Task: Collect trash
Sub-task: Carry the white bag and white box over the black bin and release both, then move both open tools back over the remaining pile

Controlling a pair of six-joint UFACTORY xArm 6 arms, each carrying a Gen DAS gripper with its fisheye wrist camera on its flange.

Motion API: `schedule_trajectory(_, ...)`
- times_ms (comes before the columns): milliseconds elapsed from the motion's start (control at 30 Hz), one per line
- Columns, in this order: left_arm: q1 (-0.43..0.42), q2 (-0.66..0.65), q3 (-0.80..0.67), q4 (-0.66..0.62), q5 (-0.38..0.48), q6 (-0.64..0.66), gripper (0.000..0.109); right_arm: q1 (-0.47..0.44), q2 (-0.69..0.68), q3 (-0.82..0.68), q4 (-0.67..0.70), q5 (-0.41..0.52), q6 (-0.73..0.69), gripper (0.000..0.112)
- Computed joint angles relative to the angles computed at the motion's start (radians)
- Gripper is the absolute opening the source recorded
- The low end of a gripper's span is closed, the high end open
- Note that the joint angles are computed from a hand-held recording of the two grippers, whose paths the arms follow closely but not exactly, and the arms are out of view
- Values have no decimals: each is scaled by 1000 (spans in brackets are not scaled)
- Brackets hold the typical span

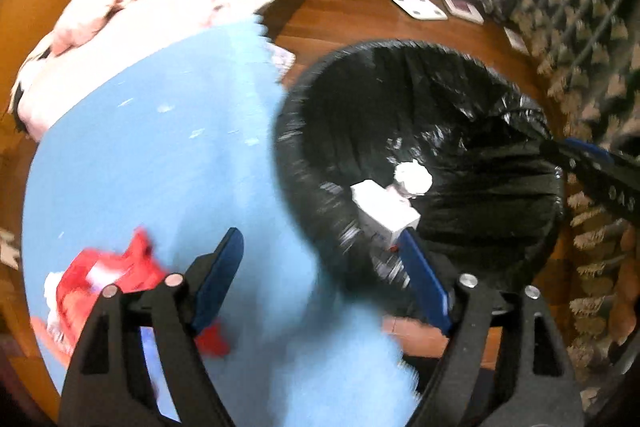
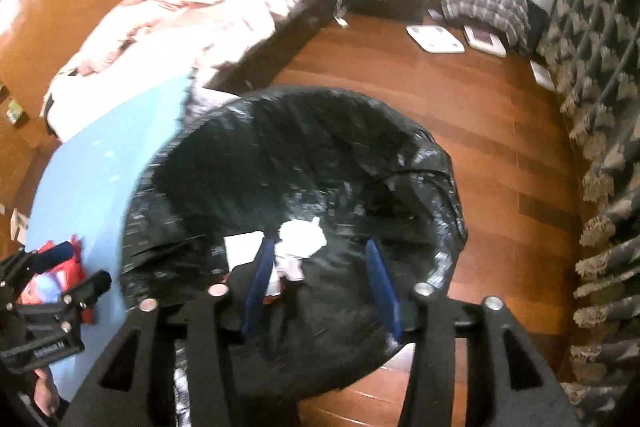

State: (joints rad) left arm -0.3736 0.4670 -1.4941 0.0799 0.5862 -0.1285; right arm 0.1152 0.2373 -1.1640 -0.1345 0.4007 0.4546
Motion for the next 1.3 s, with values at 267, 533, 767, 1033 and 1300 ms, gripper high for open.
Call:
schedule_trajectory(267, 141, -366, 424, 154, -119, -166, 84, 173, -139, 117, -145, -78, 157, 57)
schedule_trajectory(533, 370, -599, 698, 287, -161, -253, 84, 352, -88, 83, -105, -110, 161, 57)
schedule_trajectory(767, 521, -677, 812, 229, -204, -198, 84, 464, 32, -60, -137, -75, 194, 57)
schedule_trajectory(1033, 583, -690, 858, 155, -256, -136, 84, 543, 176, -228, -75, -46, 119, 55)
schedule_trajectory(1300, 574, -624, 829, 101, -270, -109, 84, 571, 293, -364, 28, 12, 17, 38)
